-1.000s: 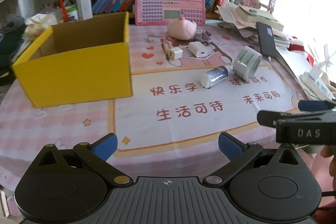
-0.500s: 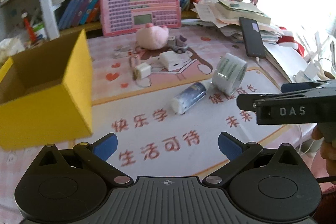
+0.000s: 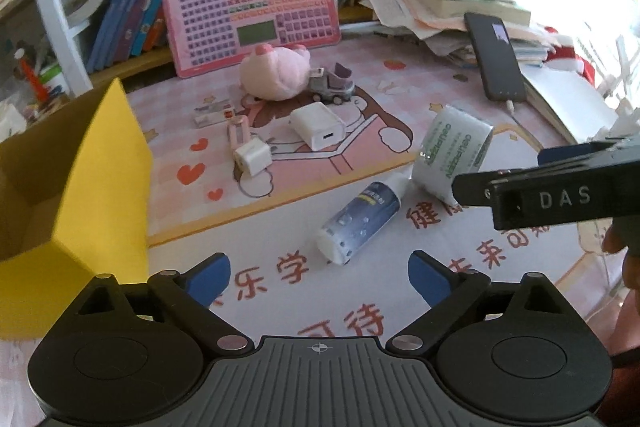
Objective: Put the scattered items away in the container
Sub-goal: 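Move the right tool to the tape roll while the left tool approaches the spray bottle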
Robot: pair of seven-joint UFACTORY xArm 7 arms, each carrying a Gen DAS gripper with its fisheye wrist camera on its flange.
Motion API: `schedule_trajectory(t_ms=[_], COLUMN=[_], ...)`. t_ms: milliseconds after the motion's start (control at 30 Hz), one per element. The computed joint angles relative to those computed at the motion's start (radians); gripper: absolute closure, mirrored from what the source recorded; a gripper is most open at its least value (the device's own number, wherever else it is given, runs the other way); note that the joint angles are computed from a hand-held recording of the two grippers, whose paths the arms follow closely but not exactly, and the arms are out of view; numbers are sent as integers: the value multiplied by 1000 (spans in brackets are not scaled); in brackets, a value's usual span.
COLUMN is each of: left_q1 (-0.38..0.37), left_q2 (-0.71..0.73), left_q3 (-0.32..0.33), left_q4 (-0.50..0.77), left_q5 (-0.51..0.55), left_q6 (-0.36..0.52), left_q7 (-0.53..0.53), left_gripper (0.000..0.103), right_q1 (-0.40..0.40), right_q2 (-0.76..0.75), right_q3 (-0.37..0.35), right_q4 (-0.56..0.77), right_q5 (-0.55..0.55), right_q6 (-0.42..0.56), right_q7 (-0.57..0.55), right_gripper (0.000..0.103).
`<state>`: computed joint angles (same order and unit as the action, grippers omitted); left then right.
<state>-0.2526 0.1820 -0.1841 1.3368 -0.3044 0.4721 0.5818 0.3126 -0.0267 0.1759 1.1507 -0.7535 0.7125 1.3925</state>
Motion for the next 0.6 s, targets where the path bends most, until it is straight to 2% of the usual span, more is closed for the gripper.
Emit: schedule_trajectory(t_ms=[333, 467, 600], left_q1=[-39, -45, -55], left_q2=[119, 158, 202], left_q3=[-6, -10, -11], left_q4=[145, 202, 259], left_q5=[105, 121, 134], left_q6=[67, 102, 151], left_q7=[-44, -41, -51], left_gripper=[8, 14, 25], right_q1=[-47, -57, -68], right_q2=[36, 45, 49], right_q3=[-49, -60, -69], right_q4=[-10, -13, -23], right_q5=[66, 82, 110], right_q6=[-94, -122, -173], right_q7=[-56, -76, -97], right_gripper=[1, 0, 0])
